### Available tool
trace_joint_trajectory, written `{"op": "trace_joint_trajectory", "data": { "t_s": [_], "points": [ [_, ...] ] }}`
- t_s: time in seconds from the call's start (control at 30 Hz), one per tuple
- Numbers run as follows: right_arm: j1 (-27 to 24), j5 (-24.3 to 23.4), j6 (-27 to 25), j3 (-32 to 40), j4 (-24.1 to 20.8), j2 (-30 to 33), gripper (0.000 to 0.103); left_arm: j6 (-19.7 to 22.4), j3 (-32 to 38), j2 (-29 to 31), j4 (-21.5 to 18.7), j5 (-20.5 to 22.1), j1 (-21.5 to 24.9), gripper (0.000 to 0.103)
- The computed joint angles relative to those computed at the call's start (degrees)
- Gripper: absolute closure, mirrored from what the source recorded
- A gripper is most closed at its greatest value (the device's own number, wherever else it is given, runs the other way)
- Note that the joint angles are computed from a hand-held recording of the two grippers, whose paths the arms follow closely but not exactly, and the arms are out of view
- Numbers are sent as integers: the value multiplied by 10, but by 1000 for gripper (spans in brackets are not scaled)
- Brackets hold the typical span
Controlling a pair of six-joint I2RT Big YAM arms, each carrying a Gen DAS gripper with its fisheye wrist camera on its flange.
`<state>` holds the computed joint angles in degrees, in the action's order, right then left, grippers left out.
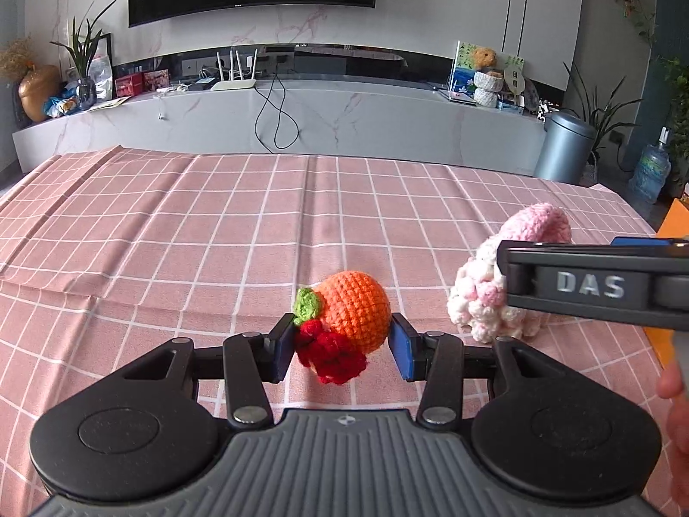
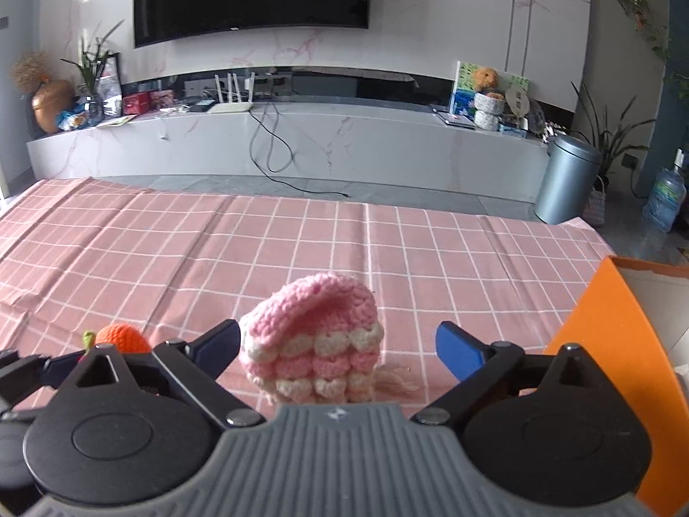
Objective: Organize soft objects
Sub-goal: 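Grasp the knitted orange fruit with the left gripper, then grasp the pink-and-white knitted toy with the right gripper and lift it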
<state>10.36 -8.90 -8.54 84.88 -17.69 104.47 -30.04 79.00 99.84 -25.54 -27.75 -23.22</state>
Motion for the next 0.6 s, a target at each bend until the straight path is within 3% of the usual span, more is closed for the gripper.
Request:
{"op": "trace_joint_trajectory", "data": {
  "t_s": [0.17, 0.23, 0.33, 0.4, 0.47, 0.6],
  "points": [
    [9, 25, 31, 33, -7, 34, 10, 1, 1, 2, 6, 8, 0, 51],
    [10, 25, 30, 35, 0, 38, 17, 1, 1, 3, 8, 10, 0, 51],
    [8, 10, 15, 38, -6, 42, 50, -2, 2, 4, 8, 15, -2, 51],
    [6, -3, 8, 51, -32, 50, 103, -3, 3, 4, 7, 14, -4, 51],
    [4, -1, 4, 64, -58, 60, 103, -2, 3, 3, 5, 12, -7, 51],
    [-6, -29, -13, 52, -56, 52, 103, -6, 4, 1, 0, 12, -10, 51]
  ]
}}
